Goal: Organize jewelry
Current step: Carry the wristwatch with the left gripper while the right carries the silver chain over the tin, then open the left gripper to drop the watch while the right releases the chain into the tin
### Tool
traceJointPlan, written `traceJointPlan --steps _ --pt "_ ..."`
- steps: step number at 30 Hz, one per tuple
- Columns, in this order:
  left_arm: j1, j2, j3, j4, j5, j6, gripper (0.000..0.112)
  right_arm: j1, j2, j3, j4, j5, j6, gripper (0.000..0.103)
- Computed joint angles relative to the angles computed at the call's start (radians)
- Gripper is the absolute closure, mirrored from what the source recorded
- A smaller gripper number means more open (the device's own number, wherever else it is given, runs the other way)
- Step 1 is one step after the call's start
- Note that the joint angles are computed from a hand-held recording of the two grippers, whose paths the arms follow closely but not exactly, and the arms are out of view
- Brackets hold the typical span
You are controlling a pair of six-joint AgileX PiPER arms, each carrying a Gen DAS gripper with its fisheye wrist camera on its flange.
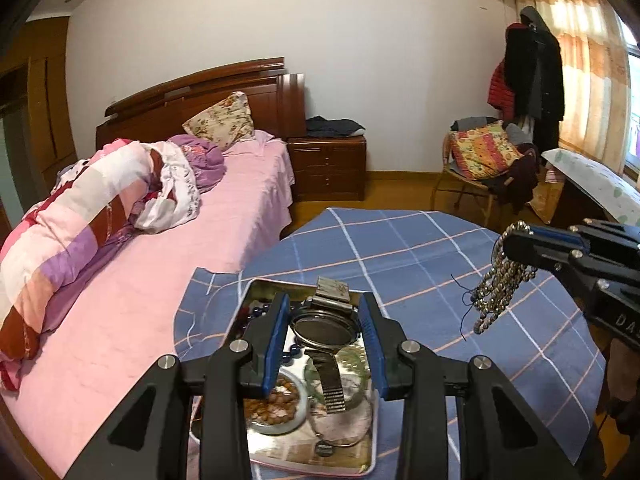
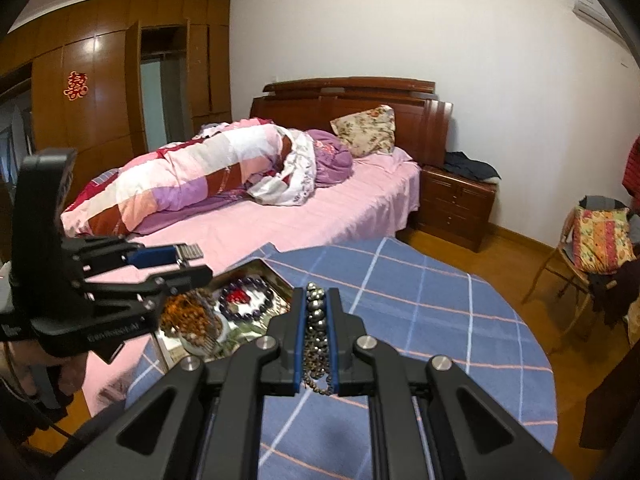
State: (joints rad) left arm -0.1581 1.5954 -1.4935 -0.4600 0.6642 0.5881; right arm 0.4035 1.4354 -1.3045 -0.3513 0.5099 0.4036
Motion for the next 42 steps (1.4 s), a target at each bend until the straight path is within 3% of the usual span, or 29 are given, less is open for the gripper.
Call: traceJointPlan --steps 17,42 --pt "0.063 0.032 0.022 -0.018 0.001 0.006 0.076 0.045 0.190 -0.166 0.150 -0.007 -0.129 0.091" --pt "0.077 0.070 0.089 -0.022 -0.011 0.011 0.076 0.065 0.293 -0.171 0.257 0.029 -0.200 0.091"
